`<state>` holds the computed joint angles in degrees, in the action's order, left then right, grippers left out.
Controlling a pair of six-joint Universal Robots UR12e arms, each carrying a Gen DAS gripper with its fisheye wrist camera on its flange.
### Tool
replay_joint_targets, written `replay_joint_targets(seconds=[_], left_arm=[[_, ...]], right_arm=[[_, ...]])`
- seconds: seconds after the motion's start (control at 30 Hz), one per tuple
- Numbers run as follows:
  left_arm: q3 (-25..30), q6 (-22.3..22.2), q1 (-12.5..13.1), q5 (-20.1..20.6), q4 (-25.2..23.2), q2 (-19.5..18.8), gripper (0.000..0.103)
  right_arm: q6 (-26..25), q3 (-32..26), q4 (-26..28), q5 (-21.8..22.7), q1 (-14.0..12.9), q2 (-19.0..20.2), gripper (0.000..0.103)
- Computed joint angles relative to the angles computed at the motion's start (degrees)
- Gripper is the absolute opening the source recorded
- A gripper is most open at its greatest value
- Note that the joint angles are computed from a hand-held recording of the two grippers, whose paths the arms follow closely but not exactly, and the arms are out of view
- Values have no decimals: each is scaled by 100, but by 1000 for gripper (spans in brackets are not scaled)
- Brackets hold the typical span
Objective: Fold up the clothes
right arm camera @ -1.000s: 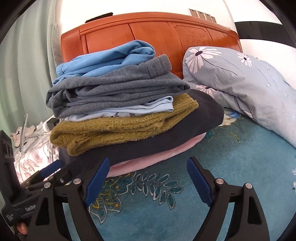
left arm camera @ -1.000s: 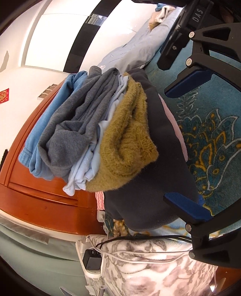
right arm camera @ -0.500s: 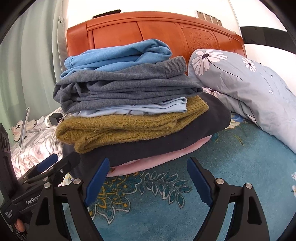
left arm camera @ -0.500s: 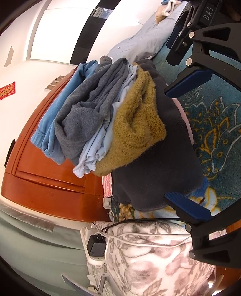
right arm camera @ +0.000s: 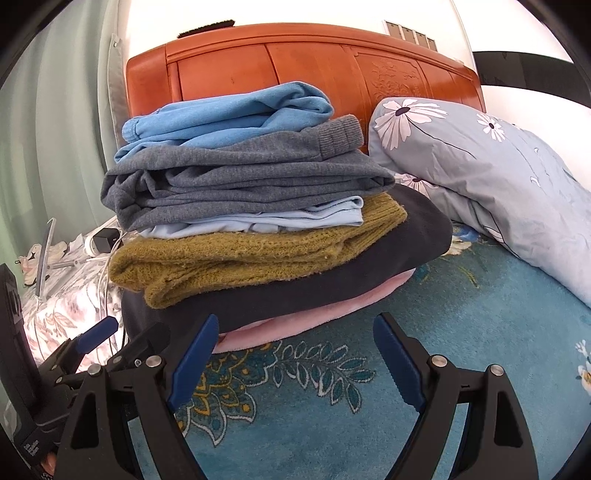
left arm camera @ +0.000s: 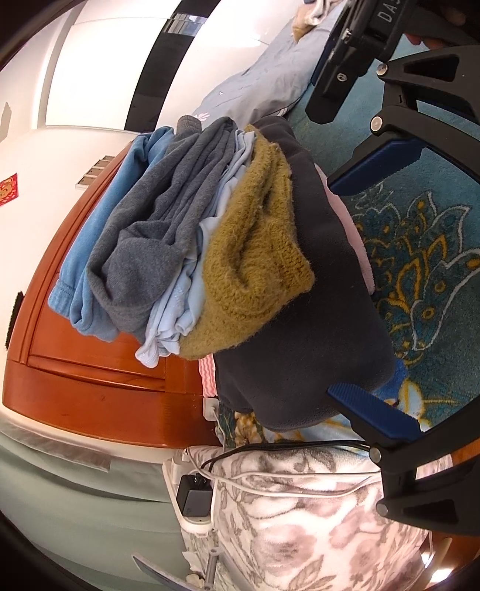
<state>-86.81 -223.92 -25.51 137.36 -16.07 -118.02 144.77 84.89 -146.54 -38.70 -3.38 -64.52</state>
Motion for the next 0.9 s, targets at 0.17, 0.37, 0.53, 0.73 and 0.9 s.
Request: replay_joint_targets(seconds=[0.17,0.37,0.53,0.73,0.9], left_arm=[[60,101,-6,-58,-82,-42,103],[91,83,-2,-85,-167,-60,103],[73,-17,7,-71,-188,-47,103],[72,-44,6,-63,-226,-40,103],[83,-32,-6,-31,-280,-39,103]], right_arm=[[39,-5,-33,-1,-13,5,87],[32,-48,124,51,-24,15,87],[65,-45,79,19,-21,17,87],[41,-58,129,15,-17,21,87],[40,-63,154,-20,-12,22,87]])
